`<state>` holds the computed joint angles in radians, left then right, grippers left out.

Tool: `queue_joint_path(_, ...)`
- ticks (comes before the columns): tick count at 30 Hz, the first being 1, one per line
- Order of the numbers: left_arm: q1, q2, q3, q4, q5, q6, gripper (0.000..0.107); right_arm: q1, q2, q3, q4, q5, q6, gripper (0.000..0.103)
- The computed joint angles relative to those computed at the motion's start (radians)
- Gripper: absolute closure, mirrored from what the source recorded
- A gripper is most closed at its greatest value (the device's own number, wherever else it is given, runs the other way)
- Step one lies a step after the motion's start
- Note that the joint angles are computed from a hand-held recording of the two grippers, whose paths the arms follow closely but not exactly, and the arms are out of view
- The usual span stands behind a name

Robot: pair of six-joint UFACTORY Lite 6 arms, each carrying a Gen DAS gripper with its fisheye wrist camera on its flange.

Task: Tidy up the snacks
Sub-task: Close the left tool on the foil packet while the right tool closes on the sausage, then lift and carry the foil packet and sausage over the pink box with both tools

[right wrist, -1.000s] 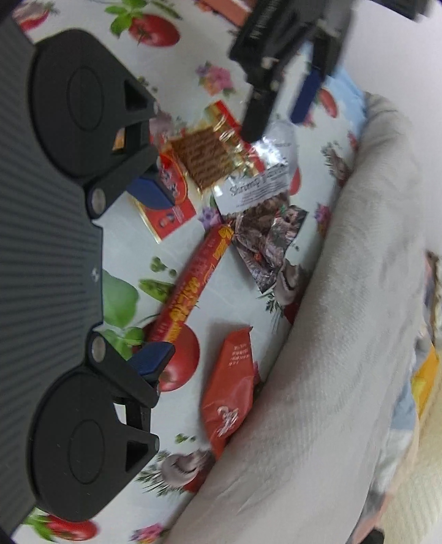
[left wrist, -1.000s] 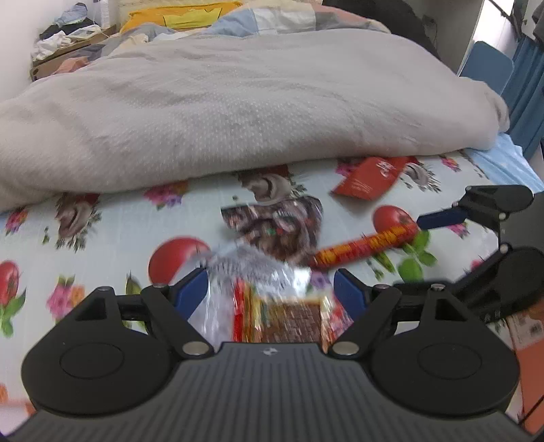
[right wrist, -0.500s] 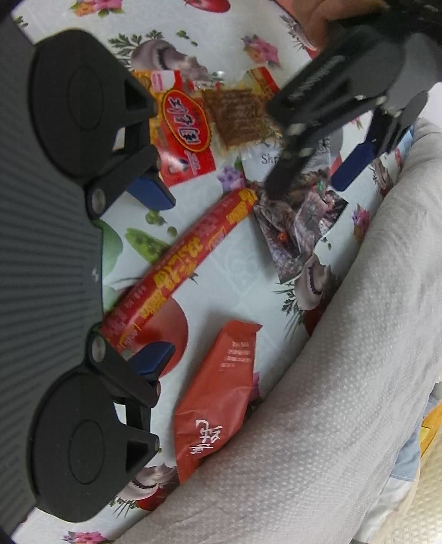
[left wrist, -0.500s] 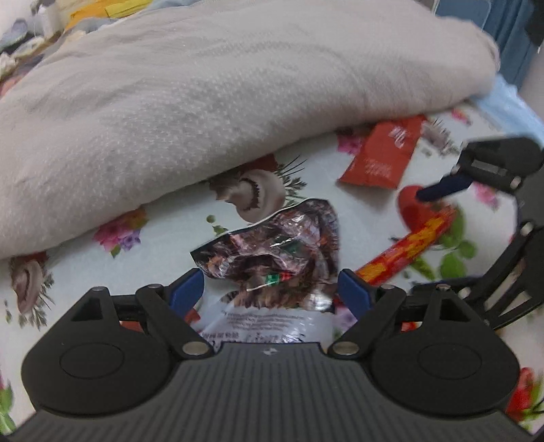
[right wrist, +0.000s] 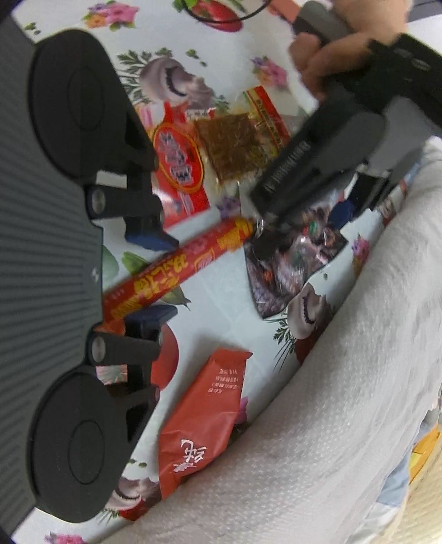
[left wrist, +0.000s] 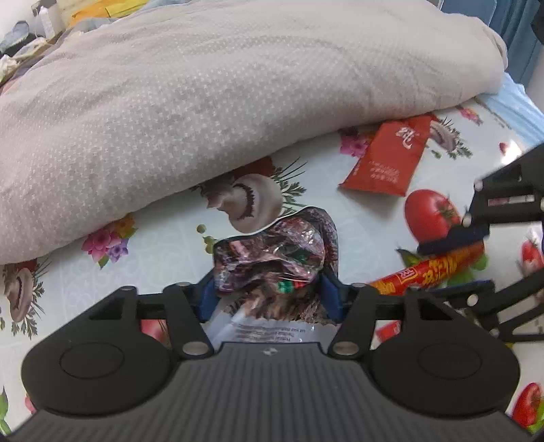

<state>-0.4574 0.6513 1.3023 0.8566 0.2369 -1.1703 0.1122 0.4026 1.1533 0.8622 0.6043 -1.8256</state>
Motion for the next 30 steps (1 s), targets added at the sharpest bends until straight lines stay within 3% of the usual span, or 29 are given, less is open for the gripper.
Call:
queue_joint_path(3, -0.031, -0.004, 0.015, 0.006, 0.057, -0.003, 0.049, 0.017, -0.078, -0.088, -0.008, -0.063, -0.001, 0.079)
queue_joint_path(9, -0.073, -0.086, -0.016, 0.028, 0.127, -0.074, 0.056, 0.025, -0.225, -0.236, -0.115, -0.177, 0.159, 0.080)
queue_joint_path(13, -0.106, -0.174, -0.052, 0.027, 0.193, -0.096, 0.057, -0.010, -0.343, -0.320, -0.089, -0.210, 0.169, 0.080)
queue_joint_path(24, -0.219, -0.494, -0.167, -0.038, 0.388, -0.134, 0.057, -0.117, -0.590, -0.374, -0.203, -0.050, 0.458, 0.080)
queue_joint_path(30, -0.339, -0.634, -0.197, -0.109, 0.526, -0.164, 0.057, -0.198, -0.769, -0.441, -0.209, 0.110, 0.526, 0.080)
